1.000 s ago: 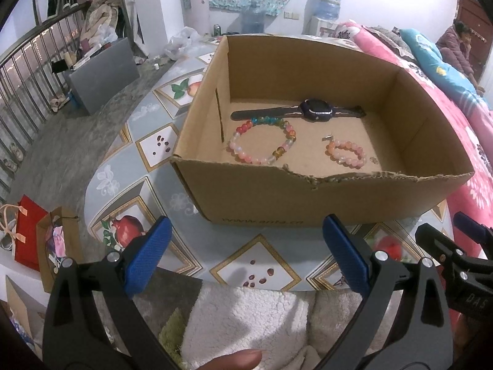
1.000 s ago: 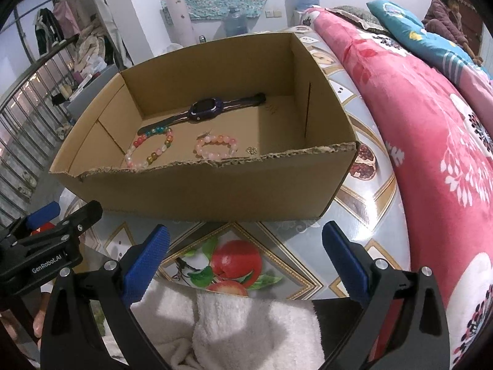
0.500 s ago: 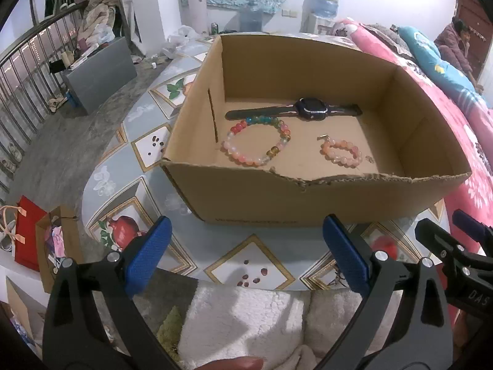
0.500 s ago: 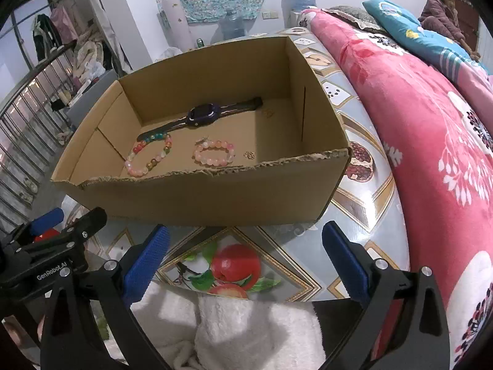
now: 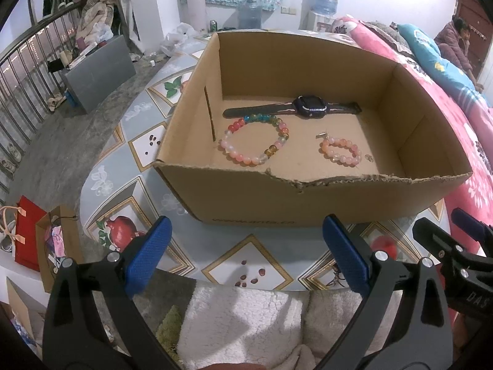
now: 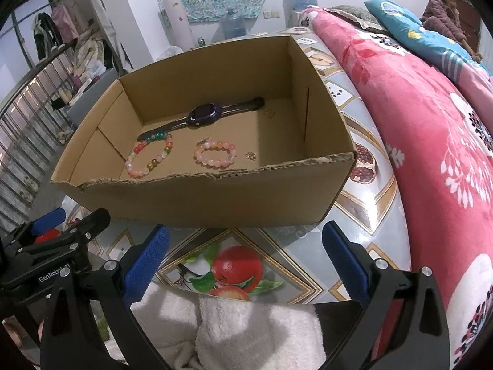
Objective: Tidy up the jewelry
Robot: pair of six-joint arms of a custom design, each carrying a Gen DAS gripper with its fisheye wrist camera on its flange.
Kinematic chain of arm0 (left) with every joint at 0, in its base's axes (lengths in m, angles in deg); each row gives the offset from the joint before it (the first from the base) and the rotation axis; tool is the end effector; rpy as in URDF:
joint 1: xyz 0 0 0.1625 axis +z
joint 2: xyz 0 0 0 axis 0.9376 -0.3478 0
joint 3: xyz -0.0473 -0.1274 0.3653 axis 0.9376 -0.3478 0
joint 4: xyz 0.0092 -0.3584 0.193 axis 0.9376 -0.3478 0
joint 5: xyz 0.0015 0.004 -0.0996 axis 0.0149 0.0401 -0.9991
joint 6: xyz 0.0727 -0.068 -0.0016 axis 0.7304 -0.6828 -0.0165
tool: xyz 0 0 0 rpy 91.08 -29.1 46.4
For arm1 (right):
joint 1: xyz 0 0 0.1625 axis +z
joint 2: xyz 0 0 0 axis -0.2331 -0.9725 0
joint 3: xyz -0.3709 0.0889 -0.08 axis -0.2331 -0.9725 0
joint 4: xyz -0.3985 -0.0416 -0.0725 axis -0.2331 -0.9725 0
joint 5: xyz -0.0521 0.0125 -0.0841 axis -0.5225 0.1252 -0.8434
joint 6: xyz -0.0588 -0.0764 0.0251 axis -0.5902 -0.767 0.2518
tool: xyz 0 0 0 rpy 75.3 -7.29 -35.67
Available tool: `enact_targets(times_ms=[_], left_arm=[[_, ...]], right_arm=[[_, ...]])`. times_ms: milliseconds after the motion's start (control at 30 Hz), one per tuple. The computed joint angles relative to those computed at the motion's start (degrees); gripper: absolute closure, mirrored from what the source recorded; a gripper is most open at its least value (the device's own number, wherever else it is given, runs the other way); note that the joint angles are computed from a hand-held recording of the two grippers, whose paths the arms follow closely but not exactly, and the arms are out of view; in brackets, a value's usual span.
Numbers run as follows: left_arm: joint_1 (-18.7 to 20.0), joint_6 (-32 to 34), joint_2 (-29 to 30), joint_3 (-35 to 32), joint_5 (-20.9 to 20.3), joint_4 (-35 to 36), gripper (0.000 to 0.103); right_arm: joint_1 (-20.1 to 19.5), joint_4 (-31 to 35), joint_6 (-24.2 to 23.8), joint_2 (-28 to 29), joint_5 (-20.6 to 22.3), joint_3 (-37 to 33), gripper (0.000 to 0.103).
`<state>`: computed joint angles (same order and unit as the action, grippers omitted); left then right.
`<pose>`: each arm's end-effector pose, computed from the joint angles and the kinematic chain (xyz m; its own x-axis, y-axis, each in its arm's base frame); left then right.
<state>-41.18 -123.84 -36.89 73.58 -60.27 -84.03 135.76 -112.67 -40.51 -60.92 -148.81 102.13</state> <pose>-0.1617 -0.3291 0.3788 -0.6405 -0.4318 -0.6351 0.1264 0.7564 -0.6418 0.3949 -0.4711 0.0945 -0.7576 -0.4047 0.5121 -0.5671 0.7965 -0.2095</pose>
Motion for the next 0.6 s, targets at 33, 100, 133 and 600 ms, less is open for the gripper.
enact_targets(times_ms=[33, 100, 133, 600], left_arm=[[0.04, 0.11, 0.02, 0.00, -0.02, -0.13, 0.008], [0.22, 0.46, 0.07, 0.01, -0.09, -0.43, 0.008], [0.29, 0.66, 0.12, 0.03, -0.20, -0.63, 0.008], [0.62, 1.27, 0.29, 0.04, -0.38, -1.19, 0.008]], right_arm=[[0.03, 0.05, 0.03, 0.05, -0.03, -0.07, 0.006], [0.09, 0.05, 0.03, 0.13, -0.12, -0.16, 0.006], [0.06, -0.05, 0.00, 0.14, -0.12, -0.11, 0.006], [0.01, 0.18, -0.38, 0.82, -0.45, -0.76, 0.006]])
